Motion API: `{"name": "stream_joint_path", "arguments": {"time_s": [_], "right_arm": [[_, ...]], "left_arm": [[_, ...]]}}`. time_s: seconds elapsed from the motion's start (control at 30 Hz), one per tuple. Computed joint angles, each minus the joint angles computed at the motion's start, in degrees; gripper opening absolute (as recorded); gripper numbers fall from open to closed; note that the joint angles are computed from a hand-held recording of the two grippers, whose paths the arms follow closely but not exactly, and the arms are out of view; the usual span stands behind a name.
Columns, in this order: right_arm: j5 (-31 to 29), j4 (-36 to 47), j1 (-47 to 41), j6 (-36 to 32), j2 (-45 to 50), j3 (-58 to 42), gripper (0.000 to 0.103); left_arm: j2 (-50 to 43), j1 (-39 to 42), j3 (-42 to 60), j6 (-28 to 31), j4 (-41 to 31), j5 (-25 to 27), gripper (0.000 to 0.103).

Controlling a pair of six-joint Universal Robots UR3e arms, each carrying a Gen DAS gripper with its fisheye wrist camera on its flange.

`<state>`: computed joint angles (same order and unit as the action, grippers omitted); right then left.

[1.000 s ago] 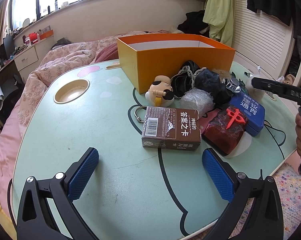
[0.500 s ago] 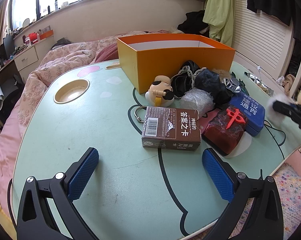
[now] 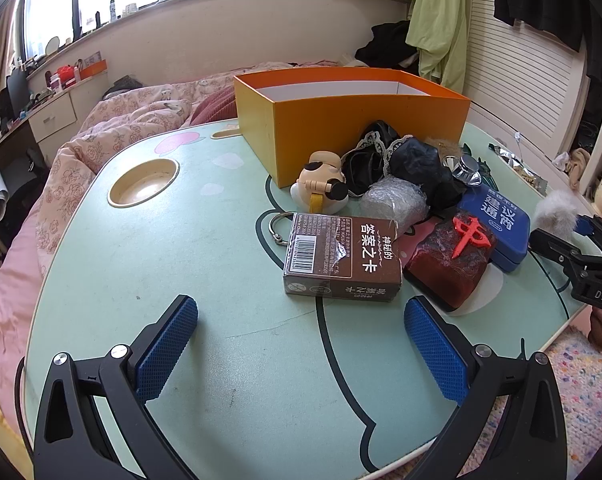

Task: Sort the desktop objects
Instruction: 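Grasp the white fur pompom on the table with the right tool, then carry the pompom into the orange box while the left tool carries the card box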

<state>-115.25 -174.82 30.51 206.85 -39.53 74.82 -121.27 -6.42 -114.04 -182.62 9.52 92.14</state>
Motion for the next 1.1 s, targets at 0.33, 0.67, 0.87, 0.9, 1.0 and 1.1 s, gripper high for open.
{"name": "stream_joint_path", "arguments": {"time_s": [0.33, 0.67, 0.87, 0.9, 1.0, 1.1], "right_arm": [[0.8, -1.2, -0.5, 0.7, -0.1, 1.3, 0.085], [-1.3, -2.2, 1.2, -0.2, 0.3, 0.8, 0.037], [-3.0, 0.7, 2.9, -4.1, 1.6, -3.9, 0.022], [-2.7, 0.6, 2.9, -4.5, 1.3, -4.1, 0.022], [-0.7, 0.2, 2.3, -5.1, -0.2, -4.6, 0.022], [1.8, 1.9, 1.0, -6.1, -0.9, -7.8, 0.022]], "left_arm": [[0.3, 2.5, 1.2, -0.8, 0.2, -5.5, 0.103], [-1.5, 1.9, 2.3, 1.8, 1.5, -7.3, 0.057], [2.2, 2.6, -5.2, 3.2, 10.6, -8.4, 0.057], [3.0, 2.5, -5.8, 3.3, 11.0, -8.2, 0.057], [5.3, 2.5, -5.8, 3.1, 10.5, -8.7, 0.057], [7.3, 2.4, -3.3, 2.4, 8.3, -9.2, 0.057]]}}
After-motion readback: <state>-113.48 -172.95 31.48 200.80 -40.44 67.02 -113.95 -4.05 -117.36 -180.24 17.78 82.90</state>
